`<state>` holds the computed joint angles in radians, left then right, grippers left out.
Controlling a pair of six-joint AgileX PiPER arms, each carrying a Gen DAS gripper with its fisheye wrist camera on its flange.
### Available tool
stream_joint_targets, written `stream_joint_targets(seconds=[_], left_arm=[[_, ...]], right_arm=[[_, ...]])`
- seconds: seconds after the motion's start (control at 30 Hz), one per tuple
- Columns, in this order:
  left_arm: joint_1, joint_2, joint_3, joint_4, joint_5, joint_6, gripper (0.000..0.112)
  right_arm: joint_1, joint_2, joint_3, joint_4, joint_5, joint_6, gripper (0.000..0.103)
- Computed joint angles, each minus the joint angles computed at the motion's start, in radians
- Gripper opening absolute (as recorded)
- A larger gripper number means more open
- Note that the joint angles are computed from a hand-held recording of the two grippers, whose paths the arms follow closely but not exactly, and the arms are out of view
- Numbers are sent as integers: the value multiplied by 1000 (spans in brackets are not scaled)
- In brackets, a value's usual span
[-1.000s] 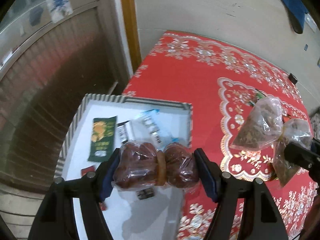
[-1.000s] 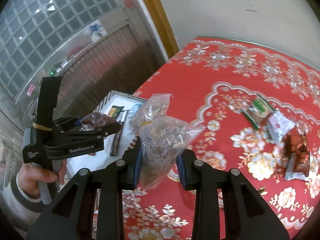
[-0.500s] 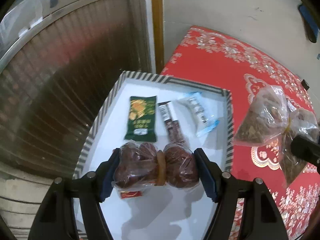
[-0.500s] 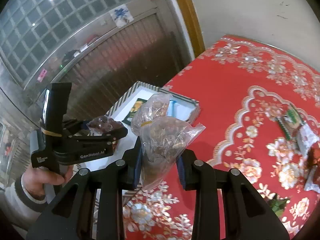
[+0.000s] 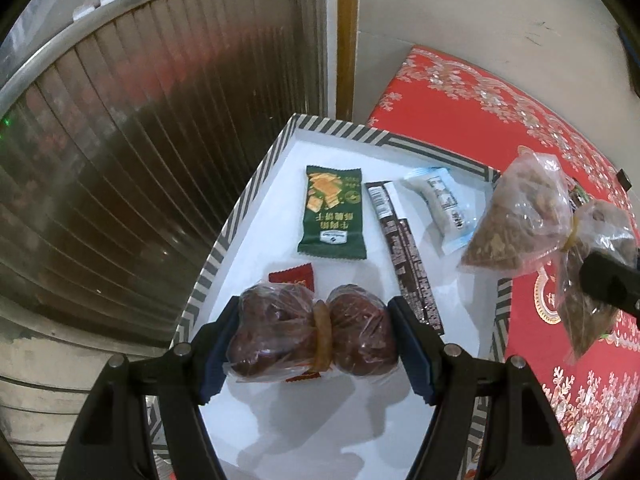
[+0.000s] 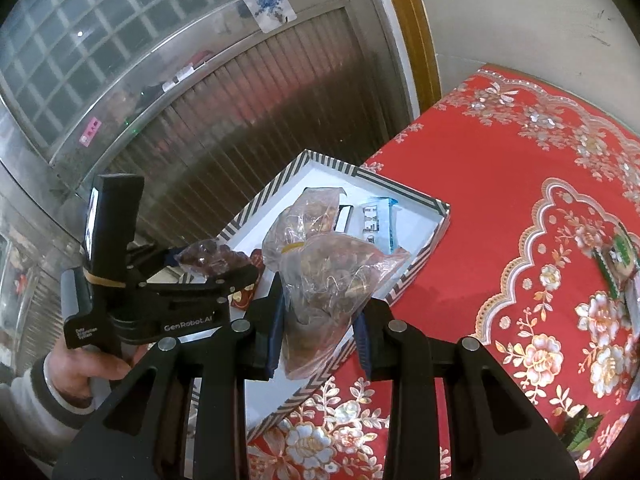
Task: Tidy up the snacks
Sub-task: 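Carry the dates and clear nut bag over the white box with both tools, then open both tools to drop the dates and nut bag into the box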
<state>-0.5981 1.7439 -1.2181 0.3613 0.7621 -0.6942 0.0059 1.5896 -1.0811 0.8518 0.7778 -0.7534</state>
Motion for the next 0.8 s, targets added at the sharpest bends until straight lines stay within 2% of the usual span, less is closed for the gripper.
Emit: stream_joint_targets(seconds=[0.6,0.8], left_arm=[[1,26,39,26,4,-34,74],[2,41,35,24,4,-26,74]], right_arm=[[107,227,-100,14,-55,50,29],[140,253,-96,-8,-77,67,29]])
